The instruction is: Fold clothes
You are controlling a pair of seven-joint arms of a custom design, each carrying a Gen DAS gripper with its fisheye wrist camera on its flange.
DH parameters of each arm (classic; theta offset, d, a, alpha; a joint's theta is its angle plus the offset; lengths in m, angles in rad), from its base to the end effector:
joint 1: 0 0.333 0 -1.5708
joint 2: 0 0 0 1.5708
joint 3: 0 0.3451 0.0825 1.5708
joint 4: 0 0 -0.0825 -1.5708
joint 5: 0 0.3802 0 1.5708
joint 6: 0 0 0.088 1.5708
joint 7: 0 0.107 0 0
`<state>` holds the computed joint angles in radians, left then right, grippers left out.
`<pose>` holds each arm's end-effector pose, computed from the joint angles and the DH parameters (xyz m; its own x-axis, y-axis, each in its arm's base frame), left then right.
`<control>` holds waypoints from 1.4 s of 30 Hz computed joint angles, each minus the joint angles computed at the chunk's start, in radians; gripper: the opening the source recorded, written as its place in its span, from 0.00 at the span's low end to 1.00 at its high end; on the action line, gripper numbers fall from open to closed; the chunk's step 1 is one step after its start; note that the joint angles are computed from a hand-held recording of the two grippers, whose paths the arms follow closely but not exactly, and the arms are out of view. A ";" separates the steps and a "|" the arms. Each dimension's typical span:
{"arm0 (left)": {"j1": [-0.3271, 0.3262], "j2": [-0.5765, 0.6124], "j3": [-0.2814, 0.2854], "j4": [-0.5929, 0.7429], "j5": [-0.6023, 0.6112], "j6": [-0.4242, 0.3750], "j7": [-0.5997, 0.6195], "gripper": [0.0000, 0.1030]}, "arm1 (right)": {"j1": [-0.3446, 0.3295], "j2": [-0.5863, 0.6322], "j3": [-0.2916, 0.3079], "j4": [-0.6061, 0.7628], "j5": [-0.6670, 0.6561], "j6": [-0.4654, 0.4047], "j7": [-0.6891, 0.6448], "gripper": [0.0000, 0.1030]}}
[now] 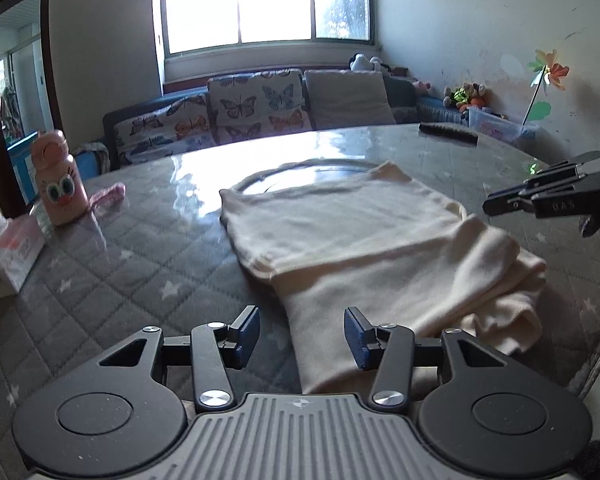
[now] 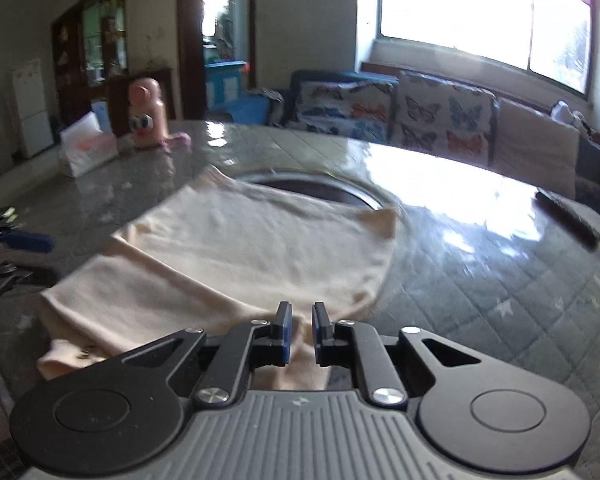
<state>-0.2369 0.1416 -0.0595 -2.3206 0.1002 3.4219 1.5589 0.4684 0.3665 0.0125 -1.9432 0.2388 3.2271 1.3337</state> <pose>0.5432 -0.1766 0.4296 -0.3584 -0.9325 -0.0448 -0.5233 0.2404 -0.8175 0.6085 0.2905 0.4333 0.4471 -0.8945 0.0071 -0.5429 -0.2777 -0.7926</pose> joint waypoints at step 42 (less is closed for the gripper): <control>-0.107 0.105 0.122 0.105 0.122 -0.013 -0.082 0.27 | -0.236 -0.050 0.303 -0.113 0.122 0.013 -0.205 0.23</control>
<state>-0.3440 0.2461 0.0622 -2.2158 0.2219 3.4091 1.4772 0.2327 0.3164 0.3155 -2.0563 0.3613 3.2402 1.1283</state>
